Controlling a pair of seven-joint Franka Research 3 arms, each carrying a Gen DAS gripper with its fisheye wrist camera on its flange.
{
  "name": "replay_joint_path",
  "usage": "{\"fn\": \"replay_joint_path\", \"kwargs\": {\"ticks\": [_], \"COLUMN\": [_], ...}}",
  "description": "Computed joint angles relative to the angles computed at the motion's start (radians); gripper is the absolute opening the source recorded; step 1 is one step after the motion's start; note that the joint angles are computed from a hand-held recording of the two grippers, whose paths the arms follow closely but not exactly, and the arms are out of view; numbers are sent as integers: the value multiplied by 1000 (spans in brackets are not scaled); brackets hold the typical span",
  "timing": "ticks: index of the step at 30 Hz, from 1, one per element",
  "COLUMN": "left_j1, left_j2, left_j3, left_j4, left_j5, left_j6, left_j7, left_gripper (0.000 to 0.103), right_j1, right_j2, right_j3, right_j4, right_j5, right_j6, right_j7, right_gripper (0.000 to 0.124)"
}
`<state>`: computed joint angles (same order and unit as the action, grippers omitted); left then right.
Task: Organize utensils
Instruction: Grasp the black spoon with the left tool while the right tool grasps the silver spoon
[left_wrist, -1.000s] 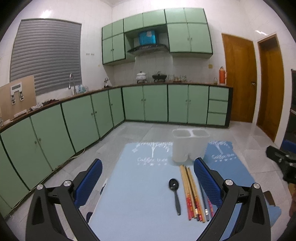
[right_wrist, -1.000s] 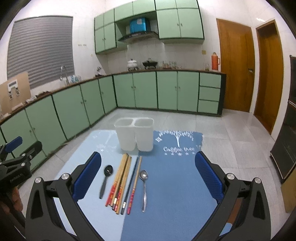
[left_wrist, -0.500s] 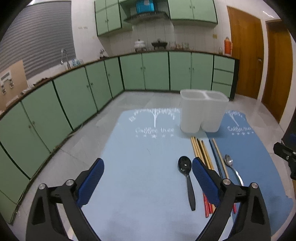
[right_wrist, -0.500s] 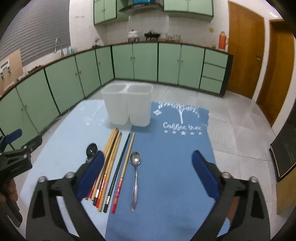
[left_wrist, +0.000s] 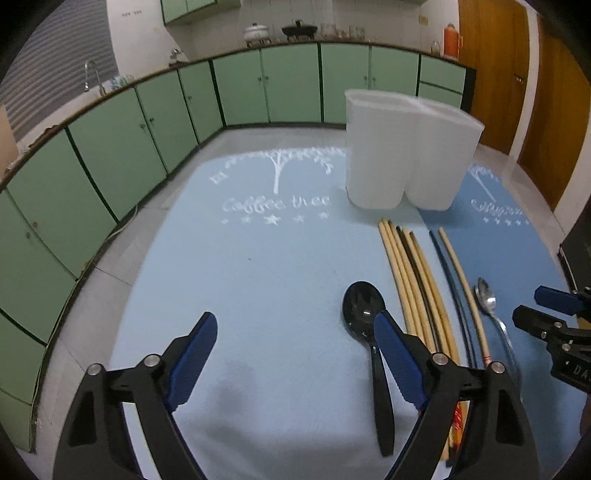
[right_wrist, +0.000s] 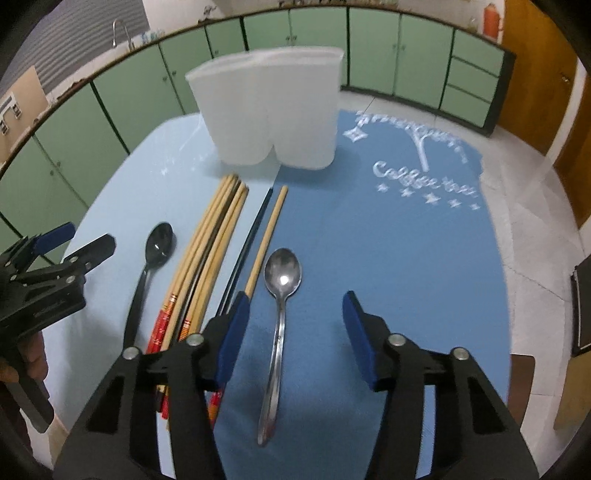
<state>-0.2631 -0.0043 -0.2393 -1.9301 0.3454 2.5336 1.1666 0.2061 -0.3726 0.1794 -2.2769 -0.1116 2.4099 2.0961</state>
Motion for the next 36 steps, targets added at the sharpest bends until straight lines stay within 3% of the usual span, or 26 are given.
{"fn": "replay_joint_path", "kwargs": {"ticks": [7, 11, 15, 22, 36], "left_j1": [-4, -8, -12, -7, -21], "left_j2": [66, 94, 114, 115, 186], "left_j3": [0, 1, 3, 4, -1], "left_j4": [51, 70, 81, 82, 181], "left_j5": [-15, -17, -10, -38, -70], "left_j6": [-32, -38, -46, -35, -93], "left_j7": [23, 29, 29, 40, 62], "left_gripper": [85, 85, 85, 85, 87], "right_j1": [10, 5, 0, 5, 3], "right_j2": [74, 97, 93, 77, 118], "right_j3": [-18, -11, -7, -39, -37], "right_j4": [31, 43, 45, 27, 61], "right_j5": [10, -42, -89, -19, -37], "right_j6": [-4, 0, -21, 17, 11], "right_j7": [-41, -22, 23, -4, 28], "right_gripper": [44, 44, 36, 38, 39]}}
